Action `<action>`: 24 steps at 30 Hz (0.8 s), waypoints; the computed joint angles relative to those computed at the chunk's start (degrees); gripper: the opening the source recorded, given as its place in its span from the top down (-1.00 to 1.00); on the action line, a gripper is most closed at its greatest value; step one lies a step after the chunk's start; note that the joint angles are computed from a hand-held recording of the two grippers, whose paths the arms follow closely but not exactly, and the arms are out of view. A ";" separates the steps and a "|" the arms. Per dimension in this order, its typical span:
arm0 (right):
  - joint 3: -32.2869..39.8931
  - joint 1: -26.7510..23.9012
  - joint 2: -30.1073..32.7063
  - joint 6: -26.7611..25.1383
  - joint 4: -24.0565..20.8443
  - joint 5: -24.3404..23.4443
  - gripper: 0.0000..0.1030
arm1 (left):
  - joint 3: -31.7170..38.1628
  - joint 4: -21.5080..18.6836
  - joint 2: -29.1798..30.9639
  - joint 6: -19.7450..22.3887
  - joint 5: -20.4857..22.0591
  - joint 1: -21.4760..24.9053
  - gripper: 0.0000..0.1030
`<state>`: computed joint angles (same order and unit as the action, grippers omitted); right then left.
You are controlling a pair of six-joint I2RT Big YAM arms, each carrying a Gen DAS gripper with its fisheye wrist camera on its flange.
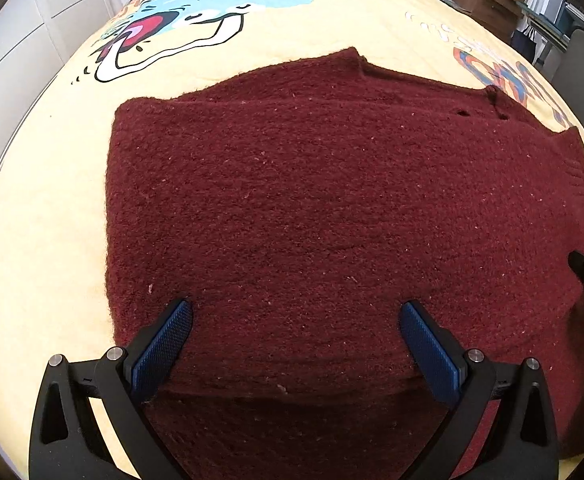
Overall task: Fold small clothes
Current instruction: 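Move both grippers open to the sweater hem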
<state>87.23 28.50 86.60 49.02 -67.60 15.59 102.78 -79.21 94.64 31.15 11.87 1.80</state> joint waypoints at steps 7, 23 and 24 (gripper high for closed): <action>3.52 -0.49 1.28 -1.00 -4.10 -2.04 -0.99 | 3.06 -4.45 -0.66 -2.32 -0.48 -0.13 -0.98; -0.33 15.16 -12.23 14.84 -18.33 10.49 -0.99 | -0.69 -14.10 -11.39 6.33 4.73 11.04 -0.98; -1.56 16.24 -13.10 16.81 -19.38 10.14 -0.99 | -2.03 -14.67 -12.06 7.63 4.37 12.07 -0.98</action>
<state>85.67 44.75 73.50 65.83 -86.98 25.73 100.76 -93.87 82.58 38.78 16.24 13.87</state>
